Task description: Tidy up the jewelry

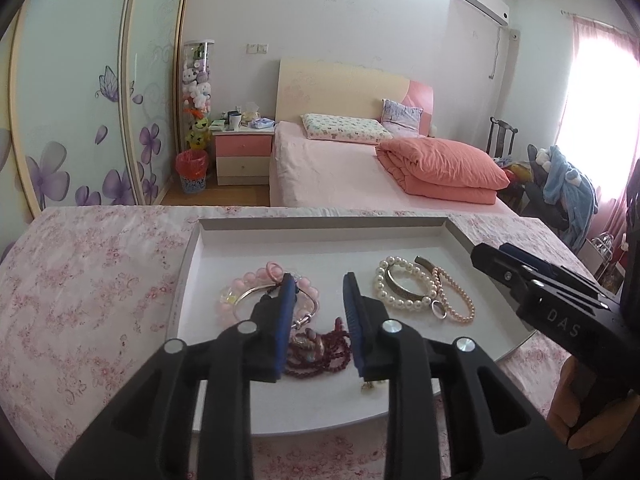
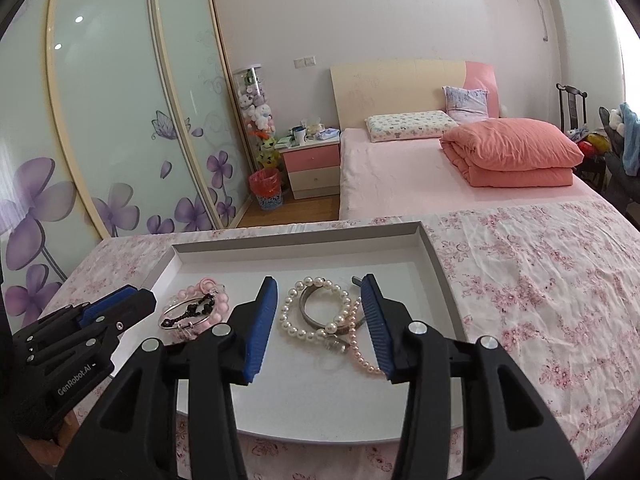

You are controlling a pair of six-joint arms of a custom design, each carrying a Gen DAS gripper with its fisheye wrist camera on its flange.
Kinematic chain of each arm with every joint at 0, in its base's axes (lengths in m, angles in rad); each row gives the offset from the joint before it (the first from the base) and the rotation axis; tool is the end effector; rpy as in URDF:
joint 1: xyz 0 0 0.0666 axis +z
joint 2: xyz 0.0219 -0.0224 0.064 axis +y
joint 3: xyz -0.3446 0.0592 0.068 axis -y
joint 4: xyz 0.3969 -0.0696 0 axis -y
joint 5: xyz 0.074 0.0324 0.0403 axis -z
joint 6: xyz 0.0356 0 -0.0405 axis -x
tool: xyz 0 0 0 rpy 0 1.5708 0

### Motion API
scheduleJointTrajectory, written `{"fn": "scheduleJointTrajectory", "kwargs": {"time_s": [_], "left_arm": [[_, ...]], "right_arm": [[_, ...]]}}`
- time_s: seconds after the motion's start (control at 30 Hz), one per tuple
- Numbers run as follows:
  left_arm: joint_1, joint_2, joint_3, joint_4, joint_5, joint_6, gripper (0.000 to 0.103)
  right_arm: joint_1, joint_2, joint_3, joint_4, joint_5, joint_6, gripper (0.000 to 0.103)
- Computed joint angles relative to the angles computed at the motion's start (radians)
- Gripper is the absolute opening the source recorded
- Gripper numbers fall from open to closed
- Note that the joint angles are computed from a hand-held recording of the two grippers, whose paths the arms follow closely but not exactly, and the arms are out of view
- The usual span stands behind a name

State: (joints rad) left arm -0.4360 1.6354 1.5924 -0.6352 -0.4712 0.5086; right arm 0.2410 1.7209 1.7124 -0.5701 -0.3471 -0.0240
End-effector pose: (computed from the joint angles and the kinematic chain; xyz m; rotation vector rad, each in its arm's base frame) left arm 0.5421 -0.2352 0.3865 -0.3248 2.1395 -0.0084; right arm 0.6065 0.1611 0.3988 -0.4350 2.1123 0.5266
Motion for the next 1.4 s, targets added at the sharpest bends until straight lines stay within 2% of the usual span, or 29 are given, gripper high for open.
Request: {"fn": "scheduleJointTrajectory", "kwargs": {"time_s": [0.27, 0.53, 0.73, 0.83, 0.97, 1.03, 1.2, 1.4], "left_arm": [[0.009, -0.058, -0.048, -0.004, -0.015, 0.047, 0.036], [-0.026, -0.156, -0.132, -0.024, -0.066, 0.057, 0.046], [-0.07, -0.258, -0.225, -0.023, -0.103, 0.085, 0.062], [-0.103, -0.309, -0.272, -0.019, -0.14, 0.094, 0.073], [-0.155, -0.36, -0.318, -0.018, -0.209, 0.082, 0.092], [-0.179, -0.377, -0.333, -0.021, -0.252, 0.069, 0.097], [-0.235, -0.404, -0.356, -0.042, -0.345, 0.073, 0.099], [-0.275, -0.423, -0.386, -0.041, -0.406, 0.089, 0.099]], "right_arm": [[-0.015, -0.022, -0.018, 0.001, -0.008, -0.014, 0.045], [-0.026, -0.136, -0.131, 0.04, -0.032, 0.006, 0.046], [-0.028, -0.255, -0.248, 0.066, -0.035, 0.05, 0.067], [-0.03, -0.312, -0.31, 0.092, -0.026, 0.073, 0.082], [-0.042, -0.371, -0.375, 0.12, -0.04, 0.075, 0.096], [-0.048, -0.393, -0.399, 0.129, -0.047, 0.071, 0.101], [-0.053, -0.447, -0.459, 0.15, -0.034, 0.079, 0.101], [-0.058, -0.514, -0.54, 0.182, -0.026, 0.098, 0.101]]}}
